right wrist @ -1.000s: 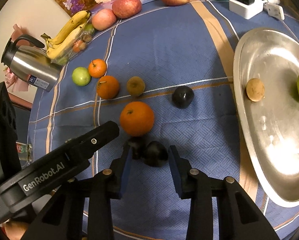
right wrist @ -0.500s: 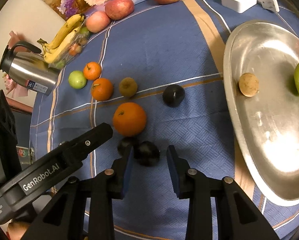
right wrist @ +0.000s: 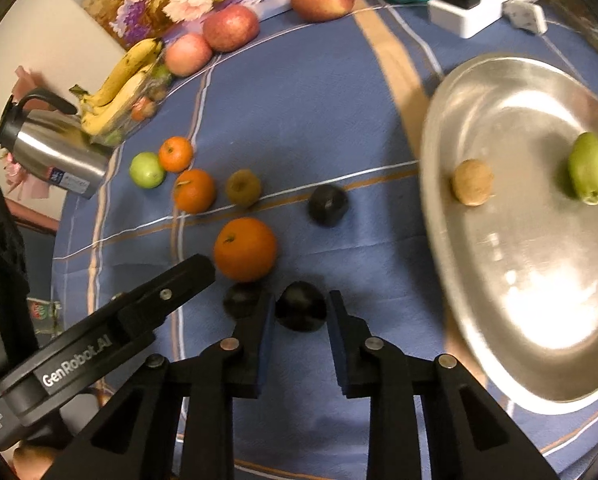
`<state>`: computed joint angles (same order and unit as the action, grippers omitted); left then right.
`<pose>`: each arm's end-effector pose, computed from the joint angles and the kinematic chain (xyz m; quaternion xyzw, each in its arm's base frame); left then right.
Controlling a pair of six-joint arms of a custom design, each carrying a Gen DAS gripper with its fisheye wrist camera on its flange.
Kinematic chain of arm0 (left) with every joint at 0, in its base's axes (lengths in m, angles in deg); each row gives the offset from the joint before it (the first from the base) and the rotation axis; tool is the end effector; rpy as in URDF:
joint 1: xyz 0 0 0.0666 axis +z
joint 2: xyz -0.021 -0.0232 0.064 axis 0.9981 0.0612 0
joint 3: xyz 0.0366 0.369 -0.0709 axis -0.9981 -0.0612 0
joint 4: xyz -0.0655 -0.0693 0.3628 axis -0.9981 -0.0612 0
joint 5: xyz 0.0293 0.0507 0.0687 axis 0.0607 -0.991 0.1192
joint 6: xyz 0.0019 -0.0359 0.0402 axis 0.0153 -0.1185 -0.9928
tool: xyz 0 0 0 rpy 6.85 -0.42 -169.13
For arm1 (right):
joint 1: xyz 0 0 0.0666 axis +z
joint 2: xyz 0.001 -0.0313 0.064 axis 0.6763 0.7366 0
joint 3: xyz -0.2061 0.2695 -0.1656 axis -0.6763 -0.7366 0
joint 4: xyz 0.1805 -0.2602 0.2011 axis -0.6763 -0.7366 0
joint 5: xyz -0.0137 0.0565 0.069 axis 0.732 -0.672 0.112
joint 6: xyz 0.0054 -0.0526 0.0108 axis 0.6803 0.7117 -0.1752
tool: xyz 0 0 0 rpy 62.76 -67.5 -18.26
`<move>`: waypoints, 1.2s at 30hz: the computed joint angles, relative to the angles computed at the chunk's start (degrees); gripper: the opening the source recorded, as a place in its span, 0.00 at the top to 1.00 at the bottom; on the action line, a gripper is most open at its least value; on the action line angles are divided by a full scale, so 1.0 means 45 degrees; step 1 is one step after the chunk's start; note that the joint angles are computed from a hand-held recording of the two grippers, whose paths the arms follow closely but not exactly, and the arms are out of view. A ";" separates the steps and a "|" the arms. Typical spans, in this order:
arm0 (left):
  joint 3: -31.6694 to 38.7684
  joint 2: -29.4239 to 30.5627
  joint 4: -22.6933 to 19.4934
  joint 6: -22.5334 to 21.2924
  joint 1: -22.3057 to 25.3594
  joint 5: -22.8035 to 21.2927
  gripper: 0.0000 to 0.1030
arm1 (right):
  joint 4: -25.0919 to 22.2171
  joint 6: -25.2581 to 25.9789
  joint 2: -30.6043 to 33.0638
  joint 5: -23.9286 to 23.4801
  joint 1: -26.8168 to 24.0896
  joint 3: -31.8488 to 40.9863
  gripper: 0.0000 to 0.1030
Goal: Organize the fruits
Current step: 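Move the left tool to one dark plum while the right tool moves to the other plum, then close the left tool on its dark plum while the right tool closes on the other plum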
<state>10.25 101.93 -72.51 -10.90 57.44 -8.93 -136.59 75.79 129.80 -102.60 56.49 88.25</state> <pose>0.3789 -0.2051 0.3267 -0.3694 0.9055 -0.1048 0.1807 0.4707 0.1305 0.3331 -0.2377 0.9486 0.1975 0.0685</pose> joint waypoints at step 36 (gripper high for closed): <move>0.1131 0.1227 -0.0054 -0.1389 -0.0520 0.0885 0.78 | 0.0797 -0.0435 -0.0534 0.0275 -0.0497 0.0056 0.74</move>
<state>15.34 107.46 -72.76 -17.15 55.10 -4.95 -133.00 73.84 127.40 -101.36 54.25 88.50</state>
